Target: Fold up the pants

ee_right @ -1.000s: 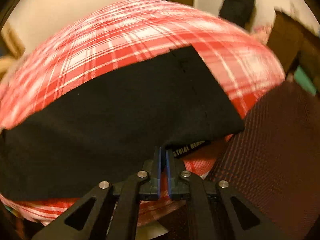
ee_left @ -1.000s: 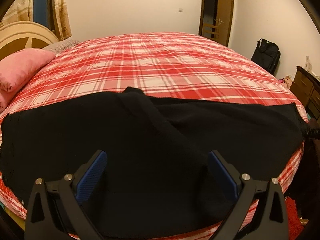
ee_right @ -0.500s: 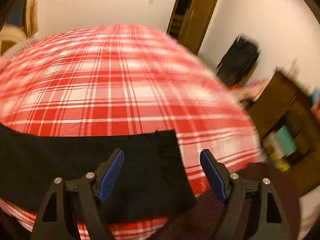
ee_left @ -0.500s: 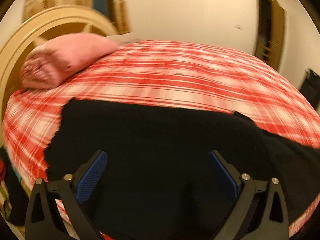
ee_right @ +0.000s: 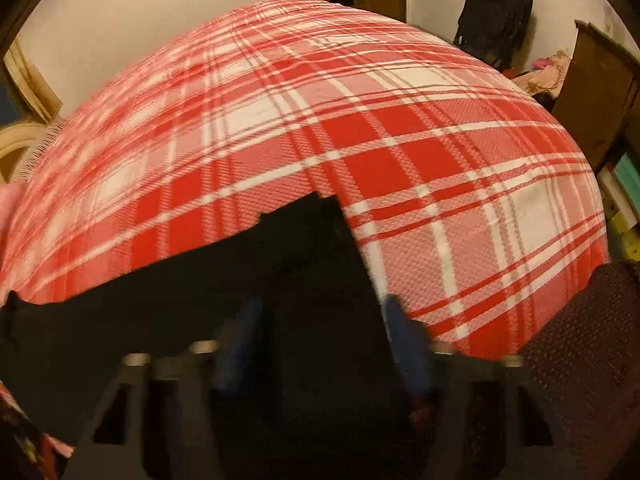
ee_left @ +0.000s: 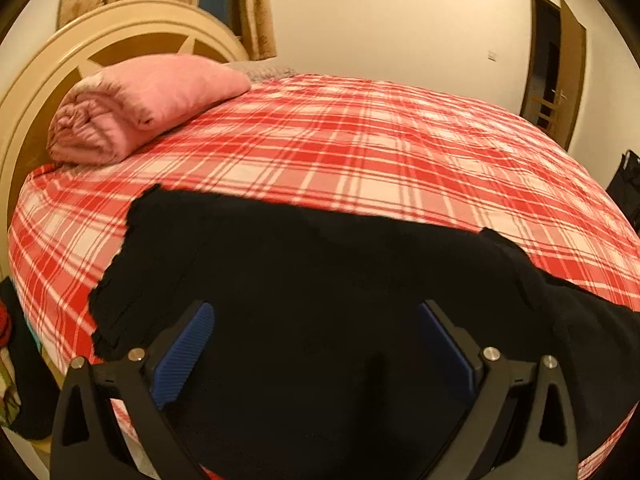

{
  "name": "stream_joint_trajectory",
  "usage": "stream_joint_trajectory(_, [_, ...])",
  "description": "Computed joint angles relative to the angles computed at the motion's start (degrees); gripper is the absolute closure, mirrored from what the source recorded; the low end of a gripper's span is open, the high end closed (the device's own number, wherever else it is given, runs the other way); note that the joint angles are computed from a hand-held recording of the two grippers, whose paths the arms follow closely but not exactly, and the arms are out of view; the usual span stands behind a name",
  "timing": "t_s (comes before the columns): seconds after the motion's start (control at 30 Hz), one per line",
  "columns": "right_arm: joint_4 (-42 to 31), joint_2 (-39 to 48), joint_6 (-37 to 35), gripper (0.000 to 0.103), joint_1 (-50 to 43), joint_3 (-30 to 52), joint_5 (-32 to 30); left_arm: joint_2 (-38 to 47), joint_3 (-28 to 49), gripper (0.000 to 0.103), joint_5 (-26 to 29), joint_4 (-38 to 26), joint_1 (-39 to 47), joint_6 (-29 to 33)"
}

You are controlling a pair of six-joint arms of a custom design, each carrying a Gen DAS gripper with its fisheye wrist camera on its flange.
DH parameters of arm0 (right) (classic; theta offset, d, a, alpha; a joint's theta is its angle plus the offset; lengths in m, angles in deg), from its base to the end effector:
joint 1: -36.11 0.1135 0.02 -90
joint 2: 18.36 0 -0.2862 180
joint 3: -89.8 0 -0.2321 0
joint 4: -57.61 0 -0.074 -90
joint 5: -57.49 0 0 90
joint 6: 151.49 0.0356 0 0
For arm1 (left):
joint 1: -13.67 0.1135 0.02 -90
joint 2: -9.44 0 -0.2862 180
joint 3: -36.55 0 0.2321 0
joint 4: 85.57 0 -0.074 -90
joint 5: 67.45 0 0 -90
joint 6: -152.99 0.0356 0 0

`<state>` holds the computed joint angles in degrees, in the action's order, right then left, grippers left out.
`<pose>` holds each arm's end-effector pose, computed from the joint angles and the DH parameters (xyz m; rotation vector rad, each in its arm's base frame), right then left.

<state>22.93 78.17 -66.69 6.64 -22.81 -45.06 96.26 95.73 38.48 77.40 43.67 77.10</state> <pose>0.2678 -0.1425 0.1872 0.4891 2.5959 0.0942 0.2532 0.1349 0.2155 -0.1856 2.3065 0.0627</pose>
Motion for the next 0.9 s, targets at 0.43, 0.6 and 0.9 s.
stream_joint_trajectory(0.43, [6.2,-4.6,0.5,0.098,1.4,-5.9,14.7,8.4,1.8,0.0,-6.4,3.7,1.1,-0.9])
stream_joint_trajectory(0.6, [3.1,-10.2,2.1,0.065,-2.3,-4.1,4.9,8.3,2.6,0.0,-5.5,2.9,2.1,-1.9])
stream_joint_trajectory(0.9, [1.1,-4.2,-1.5,0.026,-8.1,0.3,-6.9,8.2,4.0,0.0,-4.5,2.8,3.1,-1.7])
